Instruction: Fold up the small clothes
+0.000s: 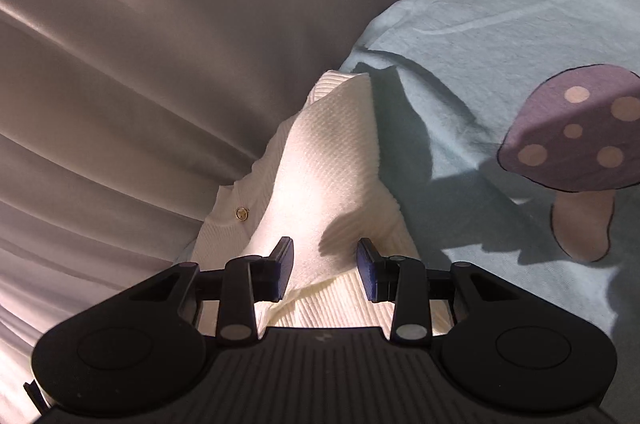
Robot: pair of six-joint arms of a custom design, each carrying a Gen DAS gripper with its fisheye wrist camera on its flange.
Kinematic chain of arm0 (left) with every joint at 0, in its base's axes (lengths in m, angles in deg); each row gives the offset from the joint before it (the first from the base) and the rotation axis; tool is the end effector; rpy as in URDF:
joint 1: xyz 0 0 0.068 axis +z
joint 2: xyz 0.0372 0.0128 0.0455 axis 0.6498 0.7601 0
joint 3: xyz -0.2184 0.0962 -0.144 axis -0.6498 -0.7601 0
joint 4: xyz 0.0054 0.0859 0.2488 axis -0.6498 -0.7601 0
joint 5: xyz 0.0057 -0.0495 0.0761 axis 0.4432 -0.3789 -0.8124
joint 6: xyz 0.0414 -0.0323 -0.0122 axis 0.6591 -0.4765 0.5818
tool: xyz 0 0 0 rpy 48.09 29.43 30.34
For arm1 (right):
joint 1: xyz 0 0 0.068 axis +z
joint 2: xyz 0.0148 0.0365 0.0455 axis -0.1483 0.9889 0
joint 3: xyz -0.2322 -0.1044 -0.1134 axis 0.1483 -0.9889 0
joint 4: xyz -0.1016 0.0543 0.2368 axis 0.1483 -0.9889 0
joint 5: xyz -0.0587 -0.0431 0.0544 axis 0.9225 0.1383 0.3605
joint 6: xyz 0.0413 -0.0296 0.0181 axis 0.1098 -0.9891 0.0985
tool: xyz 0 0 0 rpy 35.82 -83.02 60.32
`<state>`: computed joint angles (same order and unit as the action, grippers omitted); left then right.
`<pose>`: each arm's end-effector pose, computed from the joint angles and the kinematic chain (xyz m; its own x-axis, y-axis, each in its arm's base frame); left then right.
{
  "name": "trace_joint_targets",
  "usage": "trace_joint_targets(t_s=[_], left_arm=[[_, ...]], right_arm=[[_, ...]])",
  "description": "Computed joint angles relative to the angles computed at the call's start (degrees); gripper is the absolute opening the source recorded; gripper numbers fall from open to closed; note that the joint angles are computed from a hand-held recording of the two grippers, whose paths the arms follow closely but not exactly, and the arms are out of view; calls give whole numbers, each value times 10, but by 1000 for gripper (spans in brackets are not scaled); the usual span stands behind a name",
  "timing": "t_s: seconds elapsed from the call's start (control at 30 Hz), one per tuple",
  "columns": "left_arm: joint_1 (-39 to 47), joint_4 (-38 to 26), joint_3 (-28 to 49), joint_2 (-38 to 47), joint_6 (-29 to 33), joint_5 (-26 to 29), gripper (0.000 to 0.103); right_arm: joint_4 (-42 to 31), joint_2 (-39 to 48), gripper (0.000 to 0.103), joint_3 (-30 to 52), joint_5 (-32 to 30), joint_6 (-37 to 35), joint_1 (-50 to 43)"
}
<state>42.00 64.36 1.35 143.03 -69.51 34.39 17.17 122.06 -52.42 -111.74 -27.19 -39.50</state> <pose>0.3893 -0.0081 0.1333 -0.7312 -0.2264 -0.6435 0.1873 0.8404 -0.5085 0.2159 -0.1103 0.0785 -0.3826 0.8572 -0.3447 0.5180 0.5080 0.6882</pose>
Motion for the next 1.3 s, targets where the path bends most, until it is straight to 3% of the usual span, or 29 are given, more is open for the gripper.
trace_joint_targets(t_s=[0.1,0.27,0.37,0.4,0.43,0.57,0.7,0.77,0.83,0.97,1.13,1.27,1.3], left_arm=[[-1,0,-1,0,-3,9,7],[-5,2,4,5,-4,12,7],[-2,-1,5,4,-11,14,7],[-1,1,6,7,-14,16,7],[0,0,9,9,-17,16,7],[0,-8,13,11,-20,20,7],[4,-14,18,15,-16,32,7],[3,-21,21,23,-16,39,7],[-1,-22,22,36,-12,54,7],[-18,-24,19,57,12,38,7],[-19,-30,27,70,32,31,7],[-11,-31,23,64,44,40,7],[-10,-32,22,63,46,40,7]], right_arm=[[0,15,32,13,17,3,16],[-26,-23,13,-2,47,-13,11],[26,-38,14,-44,-22,17,-21],[31,-31,17,-47,-40,28,-23],[40,-19,27,-48,-50,38,-19],[107,59,29,-32,-12,84,21],[150,60,7,-39,51,90,25],[174,35,7,-64,95,68,15],[150,16,7,-70,103,29,-10],[52,-20,12,-55,39,-35,-65],[-15,-59,18,-24,113,-93,-9],[-86,-107,24,-9,92,-117,-9],[-97,-121,30,-12,79,-124,-18]])
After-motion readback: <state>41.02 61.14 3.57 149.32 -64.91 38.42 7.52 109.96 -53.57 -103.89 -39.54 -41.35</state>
